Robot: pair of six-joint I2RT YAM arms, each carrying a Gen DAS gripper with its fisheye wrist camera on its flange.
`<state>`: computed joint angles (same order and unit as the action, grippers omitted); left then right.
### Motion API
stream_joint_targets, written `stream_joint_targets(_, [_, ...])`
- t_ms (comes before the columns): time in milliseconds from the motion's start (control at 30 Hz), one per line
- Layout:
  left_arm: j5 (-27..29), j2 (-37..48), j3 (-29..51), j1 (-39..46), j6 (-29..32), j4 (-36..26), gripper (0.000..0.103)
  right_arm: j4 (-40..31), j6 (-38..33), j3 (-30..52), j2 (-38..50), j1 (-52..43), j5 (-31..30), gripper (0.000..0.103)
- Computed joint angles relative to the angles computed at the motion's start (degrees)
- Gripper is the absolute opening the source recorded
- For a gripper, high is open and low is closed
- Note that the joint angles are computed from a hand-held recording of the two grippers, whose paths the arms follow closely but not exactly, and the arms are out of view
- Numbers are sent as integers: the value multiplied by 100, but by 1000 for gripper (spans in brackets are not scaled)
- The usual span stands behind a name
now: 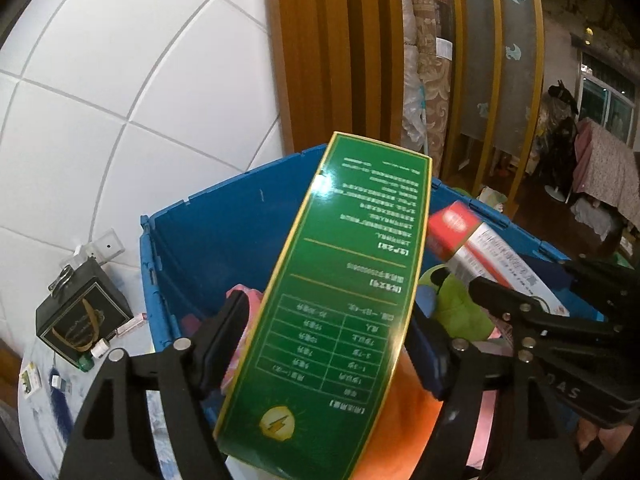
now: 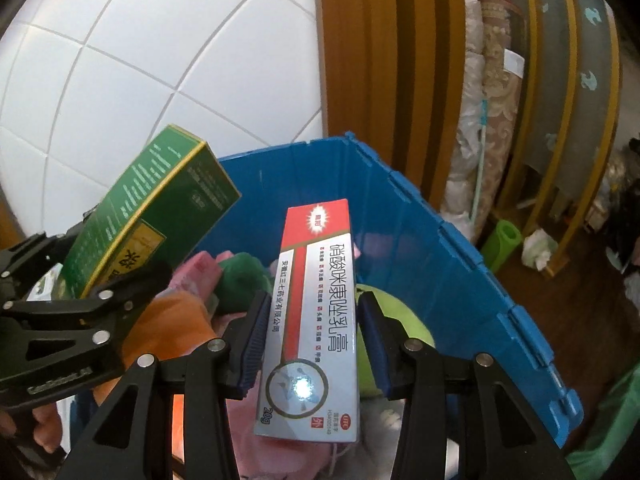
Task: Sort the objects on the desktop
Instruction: 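Open both tools to drop the two boxes into the bin, then move both tools back over the table toward the feather duster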
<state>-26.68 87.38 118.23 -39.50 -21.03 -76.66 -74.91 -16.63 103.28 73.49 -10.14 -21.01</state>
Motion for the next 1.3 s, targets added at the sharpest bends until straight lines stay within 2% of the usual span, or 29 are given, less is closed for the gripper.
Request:
stream_joint_targets(67, [1, -85, -83, -4, -11, 45, 74, -44, -28, 3, 36, -19, -55, 51])
stream_joint_targets(233, [-68, -370, -337, -63, 30, 217, 75, -84, -56, 4, -23, -64, -39, 79])
stream_joint_targets(467, [-283, -872, -665, -224, 36, 406, 80, -278, -116, 203, -158, -363, -111, 103])
stream_joint_targets(800, [-276, -1336, -982, -234, 18, 493, 81, -558, -174, 423, -421, -680, -168, 103])
stream_joint_targets(1100, [-246, -1915, -1407, -265, 75, 552, 81, -764, 24, 500, -663, -311, 75, 103])
stream_joint_targets(1200, [-49, -2205, -1574, -71, 212, 571, 81, -800, 309, 528, -837, 86, 381, 103])
stream_joint_targets(1300, [297, -2537, -1743, 302, 451, 580, 81, -841, 790, 561, -1042, 841, 979, 103])
